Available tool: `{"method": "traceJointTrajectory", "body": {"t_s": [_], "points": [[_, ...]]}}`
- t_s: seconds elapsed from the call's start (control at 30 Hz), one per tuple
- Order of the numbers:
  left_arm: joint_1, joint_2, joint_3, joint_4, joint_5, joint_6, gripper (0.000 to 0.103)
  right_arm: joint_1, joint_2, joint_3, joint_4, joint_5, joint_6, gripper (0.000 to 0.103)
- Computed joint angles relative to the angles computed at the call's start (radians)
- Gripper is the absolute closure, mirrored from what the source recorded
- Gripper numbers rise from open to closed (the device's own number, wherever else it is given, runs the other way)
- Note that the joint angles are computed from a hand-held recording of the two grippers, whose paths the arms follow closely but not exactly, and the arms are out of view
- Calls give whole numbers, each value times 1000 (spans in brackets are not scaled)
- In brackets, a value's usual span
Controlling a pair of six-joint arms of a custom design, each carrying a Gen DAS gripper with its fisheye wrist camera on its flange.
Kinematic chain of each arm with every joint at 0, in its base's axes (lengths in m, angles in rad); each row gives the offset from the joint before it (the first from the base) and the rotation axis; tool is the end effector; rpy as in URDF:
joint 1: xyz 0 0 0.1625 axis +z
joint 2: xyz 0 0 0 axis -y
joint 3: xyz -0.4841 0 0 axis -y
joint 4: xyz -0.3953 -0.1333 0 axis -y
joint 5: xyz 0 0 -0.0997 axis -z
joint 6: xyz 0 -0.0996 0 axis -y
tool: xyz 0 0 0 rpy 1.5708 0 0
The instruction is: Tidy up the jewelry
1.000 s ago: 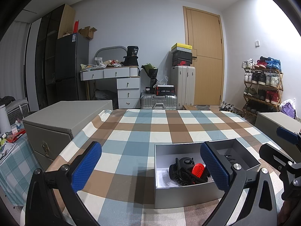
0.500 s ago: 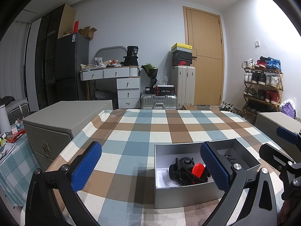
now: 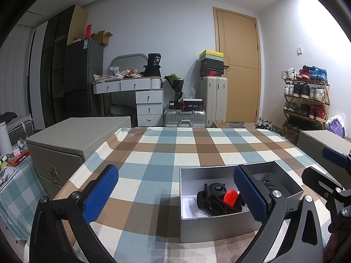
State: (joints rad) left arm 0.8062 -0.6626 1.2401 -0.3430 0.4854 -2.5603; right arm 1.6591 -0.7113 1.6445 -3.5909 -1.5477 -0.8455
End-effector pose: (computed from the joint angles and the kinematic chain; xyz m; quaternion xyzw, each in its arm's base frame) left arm -0.3490 -0.6836 0.1367 0.1688 0.7251 -0.5654 0.3551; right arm 0.2000 -0.7217 0.2028 0.3906 -0.7616 0.4841 0.1819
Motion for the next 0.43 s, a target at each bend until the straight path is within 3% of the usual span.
{"method": "traceJointTrajectory", "body": {"t_s": [0.43], "points": [[0,4,-7,16,-1,-3,1,0,0,0,0,0,0,0]]}}
